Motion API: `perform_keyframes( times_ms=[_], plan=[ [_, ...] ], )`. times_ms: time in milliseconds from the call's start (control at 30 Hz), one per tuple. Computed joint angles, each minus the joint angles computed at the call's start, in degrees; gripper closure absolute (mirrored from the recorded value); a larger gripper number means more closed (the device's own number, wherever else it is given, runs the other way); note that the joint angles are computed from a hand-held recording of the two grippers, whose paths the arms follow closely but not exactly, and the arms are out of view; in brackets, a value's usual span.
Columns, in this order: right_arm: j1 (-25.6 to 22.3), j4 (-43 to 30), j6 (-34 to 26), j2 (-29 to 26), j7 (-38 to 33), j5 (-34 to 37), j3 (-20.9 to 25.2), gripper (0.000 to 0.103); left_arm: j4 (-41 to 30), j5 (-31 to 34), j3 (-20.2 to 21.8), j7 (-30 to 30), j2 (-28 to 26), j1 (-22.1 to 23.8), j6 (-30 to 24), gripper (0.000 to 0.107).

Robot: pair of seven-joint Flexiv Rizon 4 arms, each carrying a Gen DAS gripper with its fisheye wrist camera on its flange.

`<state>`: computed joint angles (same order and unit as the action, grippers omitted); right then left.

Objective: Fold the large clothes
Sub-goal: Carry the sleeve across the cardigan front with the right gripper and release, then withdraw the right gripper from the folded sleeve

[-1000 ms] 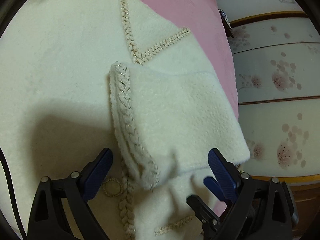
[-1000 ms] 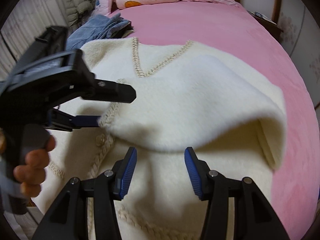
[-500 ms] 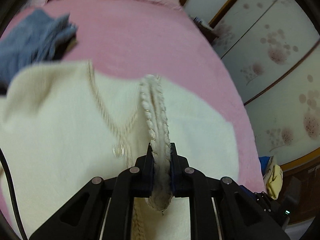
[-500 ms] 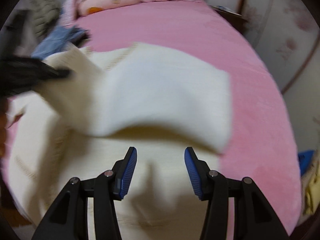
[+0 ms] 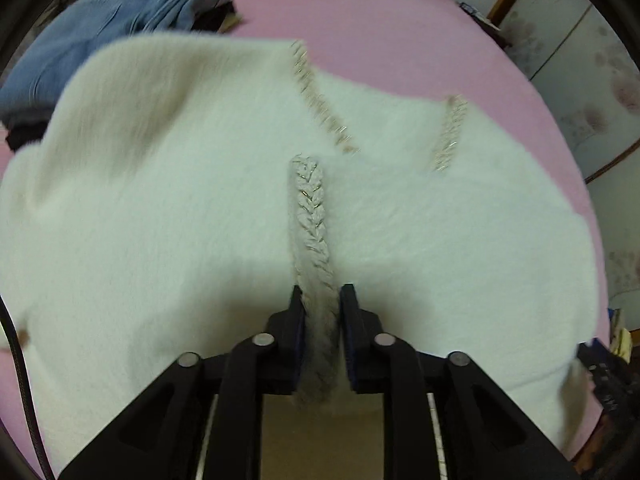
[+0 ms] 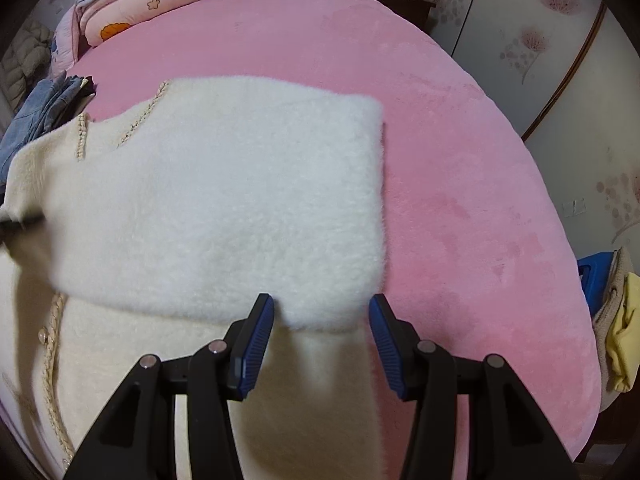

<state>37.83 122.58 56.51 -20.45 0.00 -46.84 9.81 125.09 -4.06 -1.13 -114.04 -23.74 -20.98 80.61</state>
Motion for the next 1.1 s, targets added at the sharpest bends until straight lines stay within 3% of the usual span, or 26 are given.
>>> perform_keyframes(
  times_ms=[67, 200, 233, 367, 500, 633, 733, 867, 1100],
  plan=[
    [-0.29, 0.39, 0.39, 0.53, -0.40, 0.26, 0.22, 0.053, 0.41, -0.95, -0.92, 0.17, -0.12, 0.93, 1.28, 0.083],
    [-1.59, 1.05, 2.42, 2.04, -0.63, -0.50, -0.37, 0.053, -2.14, 0.20, 1.93, -2.45, 1.28, -1.03, -3.14, 0.038],
    [-1.86, 1.14, 3.30, 2.32, -0.05, -1.08, -0.65, 0.053, -2.90, 1.92, 3.45, -4.18, 1.61, -2.29, -3.25, 0.033],
    [-2.92, 0.23, 5.01, 2.20, 2.53, -4.28, -2.48, 0.040, -5.81, 7.63, 5.96, -9.27, 2.63, -4.89, -2.25, 0.032],
    [-3.62, -2.89, 7.34, -0.52, 3.66, -10.11, -5.21, 0.040, -8.53, 9.94, 4.56, -9.63, 0.47, -5.19, 2.01, 0.032],
    [-4.49, -7.94, 10.61, -5.45, 0.16, -13.39, -6.62, 0.045, -13.71, 10.88, 5.78, -9.08, -4.13, -8.23, -0.70, 0.038],
    [-5.07, -10.95, 10.46, -8.96, -6.05, -7.62, -5.62, 0.052, -16.30, 10.41, 6.62, -10.31, -6.64, -9.06, -6.57, 0.039],
    [-4.23, -12.47, 5.68, -11.23, -12.86, -0.99, -5.76, 0.066, -16.33, 10.55, 5.93, -10.31, -8.03, -7.88, -5.34, 0.039],
    [-1.86, -12.33, 0.38, -7.91, -14.59, 2.41, -5.17, 0.066, -17.82, 10.70, 5.34, -10.73, -6.49, -7.63, -10.35, 0.039]
  ],
)
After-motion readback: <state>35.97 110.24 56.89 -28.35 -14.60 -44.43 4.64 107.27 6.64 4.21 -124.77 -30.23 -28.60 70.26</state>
